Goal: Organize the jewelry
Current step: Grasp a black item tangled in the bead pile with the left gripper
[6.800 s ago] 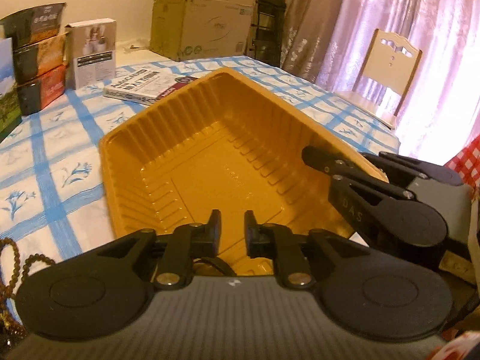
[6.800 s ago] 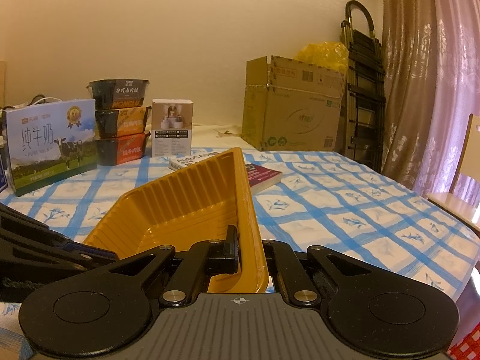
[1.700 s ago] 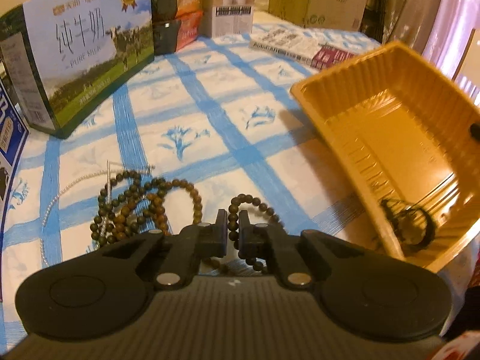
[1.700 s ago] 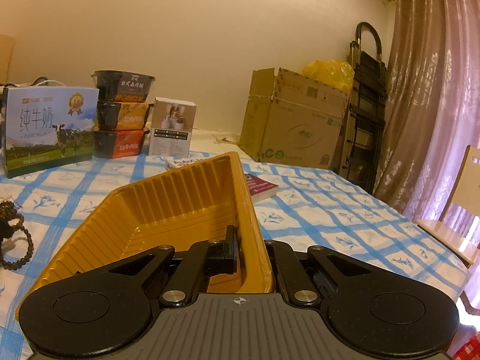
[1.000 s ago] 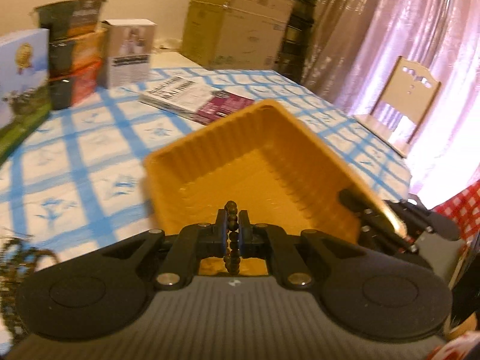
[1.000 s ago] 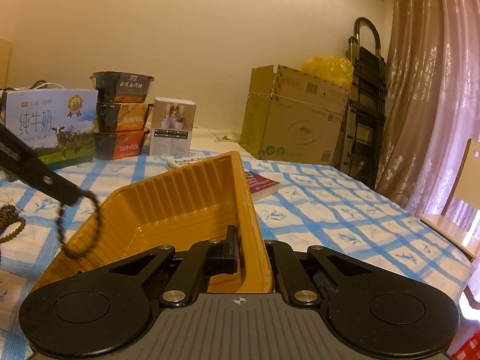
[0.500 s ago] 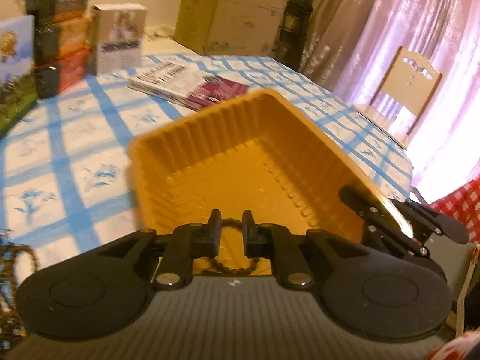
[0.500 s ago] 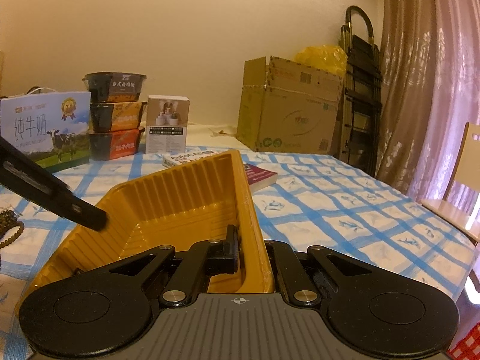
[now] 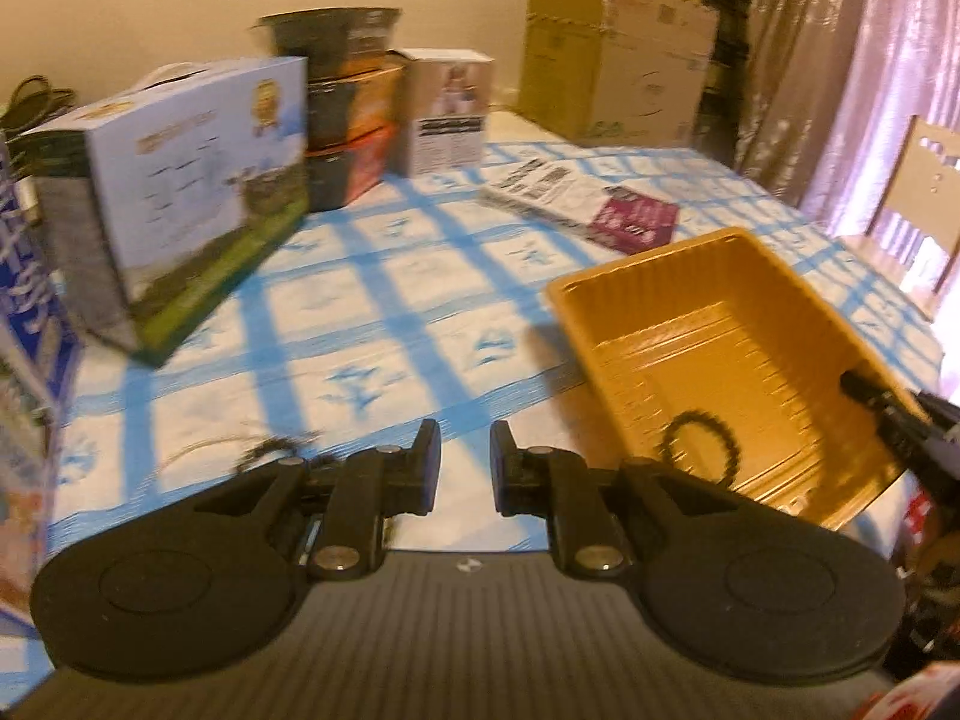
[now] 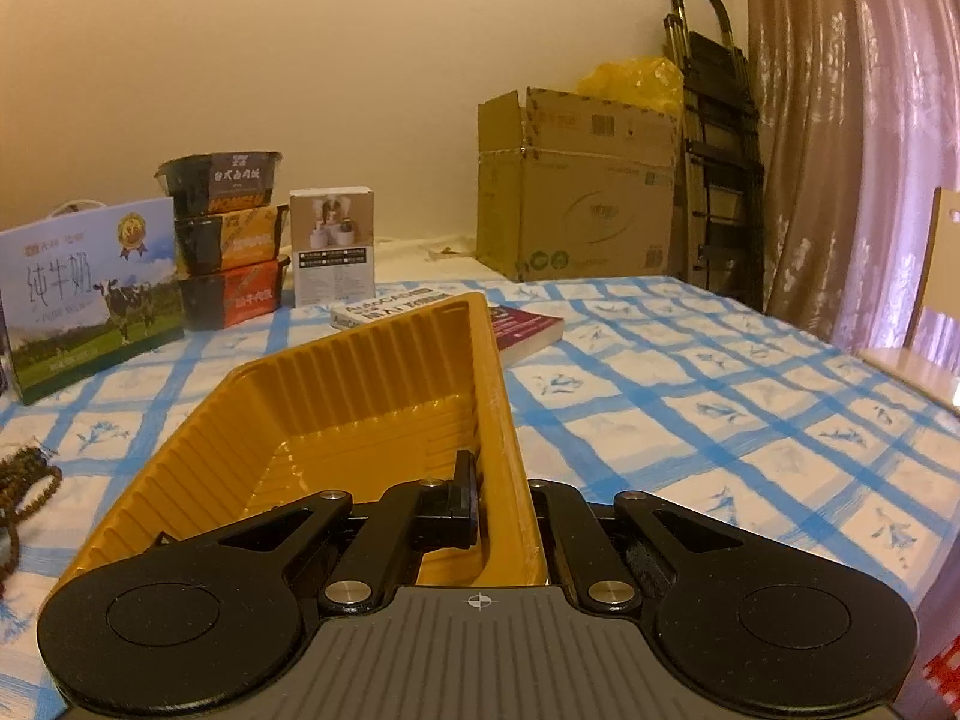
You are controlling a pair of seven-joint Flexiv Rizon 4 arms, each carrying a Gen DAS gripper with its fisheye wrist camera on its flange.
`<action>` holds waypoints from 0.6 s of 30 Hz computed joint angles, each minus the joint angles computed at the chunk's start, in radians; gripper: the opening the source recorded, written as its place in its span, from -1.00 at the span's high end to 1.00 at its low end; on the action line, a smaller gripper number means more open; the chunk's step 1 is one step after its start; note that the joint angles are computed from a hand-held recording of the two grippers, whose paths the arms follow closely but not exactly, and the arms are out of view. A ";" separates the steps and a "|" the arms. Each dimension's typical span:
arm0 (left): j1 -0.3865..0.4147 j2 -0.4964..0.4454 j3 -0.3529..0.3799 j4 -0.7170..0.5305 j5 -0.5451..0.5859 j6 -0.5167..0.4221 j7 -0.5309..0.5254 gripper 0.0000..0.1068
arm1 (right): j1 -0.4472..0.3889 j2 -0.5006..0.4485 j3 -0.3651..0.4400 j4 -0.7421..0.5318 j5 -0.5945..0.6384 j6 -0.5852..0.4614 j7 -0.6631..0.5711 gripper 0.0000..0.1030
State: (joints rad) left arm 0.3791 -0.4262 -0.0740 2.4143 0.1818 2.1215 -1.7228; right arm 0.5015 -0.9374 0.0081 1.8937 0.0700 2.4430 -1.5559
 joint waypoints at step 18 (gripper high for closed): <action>-0.010 0.045 0.101 0.122 -0.064 -0.015 0.059 0.61 | -0.071 -0.022 0.050 -0.035 -0.159 -0.021 0.178 0.92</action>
State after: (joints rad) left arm 0.3688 -0.3812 0.0270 2.5361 0.1183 2.1067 -1.6634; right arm 0.4304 -0.9590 0.0580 1.8584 -0.0887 2.4222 -1.3781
